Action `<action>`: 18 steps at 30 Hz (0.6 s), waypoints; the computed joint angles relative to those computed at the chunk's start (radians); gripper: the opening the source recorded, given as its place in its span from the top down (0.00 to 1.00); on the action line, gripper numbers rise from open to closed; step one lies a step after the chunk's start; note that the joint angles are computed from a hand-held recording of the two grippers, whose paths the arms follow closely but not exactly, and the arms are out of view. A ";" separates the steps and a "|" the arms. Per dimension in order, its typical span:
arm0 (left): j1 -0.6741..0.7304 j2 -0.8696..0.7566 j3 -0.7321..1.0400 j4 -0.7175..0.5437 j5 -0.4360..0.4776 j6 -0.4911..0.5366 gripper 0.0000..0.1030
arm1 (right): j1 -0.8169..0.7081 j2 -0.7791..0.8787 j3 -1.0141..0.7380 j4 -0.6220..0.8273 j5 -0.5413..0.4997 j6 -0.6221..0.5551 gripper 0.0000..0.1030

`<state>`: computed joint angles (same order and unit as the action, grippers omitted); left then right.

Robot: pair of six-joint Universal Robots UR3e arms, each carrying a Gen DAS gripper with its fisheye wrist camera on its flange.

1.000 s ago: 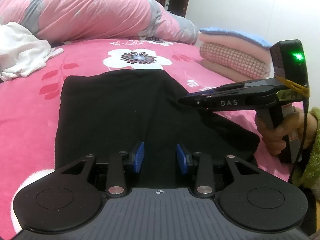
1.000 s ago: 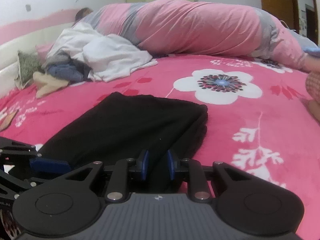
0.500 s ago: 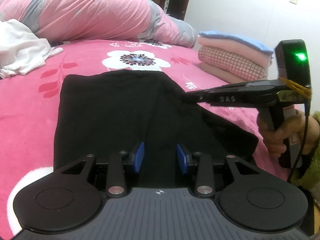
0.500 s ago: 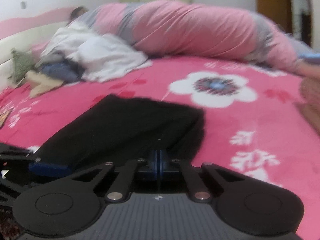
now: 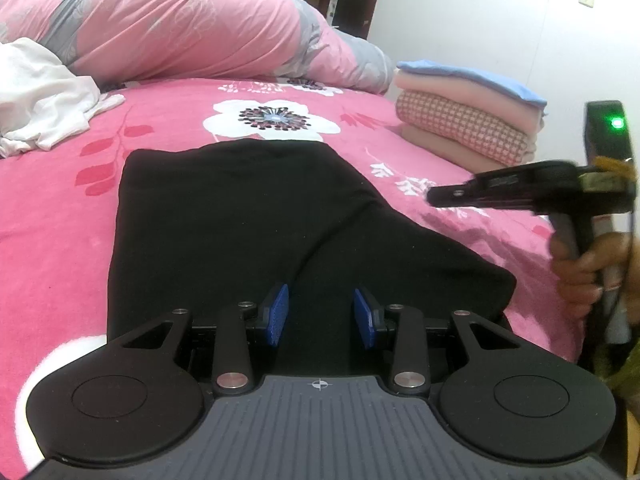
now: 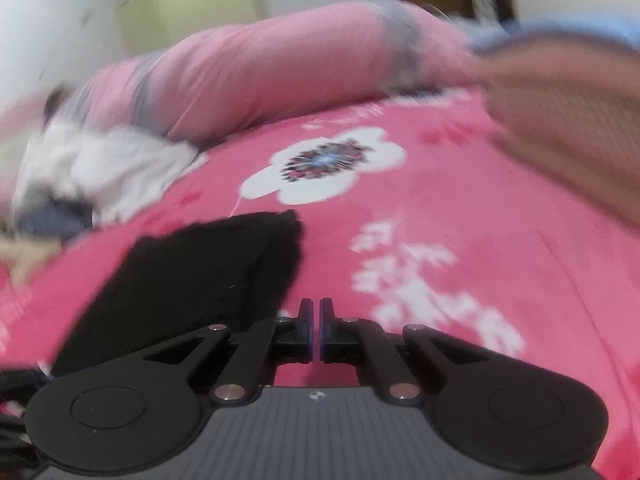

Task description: Fold clothes

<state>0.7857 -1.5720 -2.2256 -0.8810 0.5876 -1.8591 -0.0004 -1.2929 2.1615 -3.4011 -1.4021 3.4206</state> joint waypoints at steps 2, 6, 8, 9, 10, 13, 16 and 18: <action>0.000 -0.002 0.003 -0.002 0.000 0.001 0.65 | -0.043 -0.056 0.061 -0.002 0.097 0.020 0.97; 0.001 0.008 0.009 -0.014 0.005 -0.007 0.65 | -0.082 -0.137 0.143 0.004 0.253 0.034 0.84; 0.015 0.037 0.008 -0.045 0.009 0.002 0.65 | -0.049 -0.151 0.139 0.030 0.242 0.023 0.79; 0.028 0.056 0.004 -0.063 0.009 0.013 0.65 | -0.035 -0.162 0.143 0.038 0.233 0.018 0.79; 0.051 0.079 0.001 -0.093 0.006 0.032 0.65 | -0.027 -0.175 0.153 0.042 0.226 0.018 0.79; 0.126 0.135 0.007 -0.196 0.007 0.080 0.65 | -0.042 -0.224 0.217 0.033 0.238 0.053 0.78; 0.213 0.171 0.028 -0.306 0.017 0.104 0.65 | -0.065 -0.270 0.284 0.020 0.268 0.069 0.78; 0.266 0.186 0.044 -0.376 0.022 0.118 0.65 | -0.072 -0.291 0.311 0.024 0.282 0.071 0.78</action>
